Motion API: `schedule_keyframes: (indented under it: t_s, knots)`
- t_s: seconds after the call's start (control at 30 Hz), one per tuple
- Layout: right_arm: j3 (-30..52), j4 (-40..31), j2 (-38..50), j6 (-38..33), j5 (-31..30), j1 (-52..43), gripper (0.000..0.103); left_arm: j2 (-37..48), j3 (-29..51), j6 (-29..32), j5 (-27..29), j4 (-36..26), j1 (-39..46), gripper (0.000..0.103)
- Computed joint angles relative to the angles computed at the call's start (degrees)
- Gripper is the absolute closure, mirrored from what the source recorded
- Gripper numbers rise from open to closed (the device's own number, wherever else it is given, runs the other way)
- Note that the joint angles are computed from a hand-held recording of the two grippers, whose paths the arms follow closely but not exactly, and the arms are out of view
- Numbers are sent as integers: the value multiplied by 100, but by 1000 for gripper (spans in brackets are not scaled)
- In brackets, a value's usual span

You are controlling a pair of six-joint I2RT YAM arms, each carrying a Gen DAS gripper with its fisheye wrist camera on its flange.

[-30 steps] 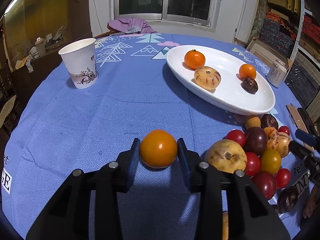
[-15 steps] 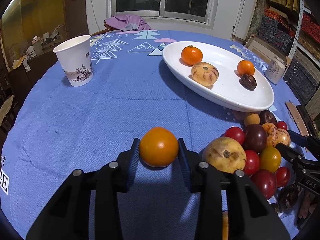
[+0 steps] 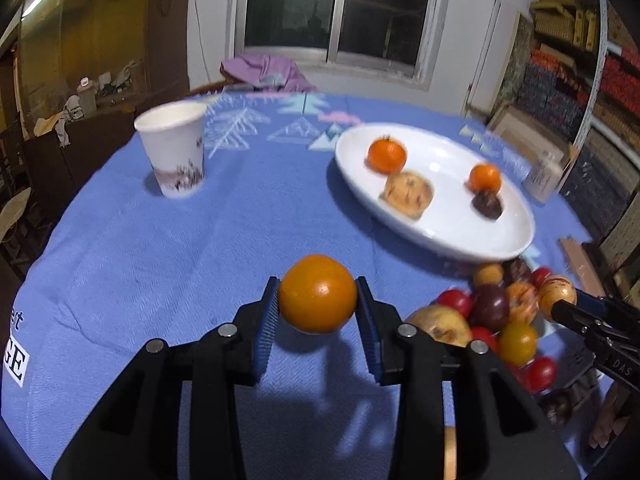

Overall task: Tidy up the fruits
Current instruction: 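Lower both held fruits onto the white plate and open both tools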

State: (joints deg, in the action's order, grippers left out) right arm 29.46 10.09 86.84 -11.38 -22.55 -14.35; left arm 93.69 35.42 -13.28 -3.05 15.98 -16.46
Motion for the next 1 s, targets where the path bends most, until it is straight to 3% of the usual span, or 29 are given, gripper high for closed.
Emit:
schedule_keyframes:
  t_s: [0.2,0.4,0.67,0.87,1.0]
  knots:
    - [810,-569,-241,257,-25,50,60,-138,960,11,-124,-908,-226,66]
    - [2078,-919,846,454,487,834,60,1056,2726,-70,-171,-1618,-462,66]
    - [2614,-832,1886,349,1009,1231,60,2734,4393,-74,-117,-2100,-456,66]
    - [2903,-988,2268,288,1089,1222,59,2915,4585,-42,98,-2071,-384,65]
    - [2868,-942,2272,316,1120,1214,56,2883,4562,-33,138,-2092,-349,55]
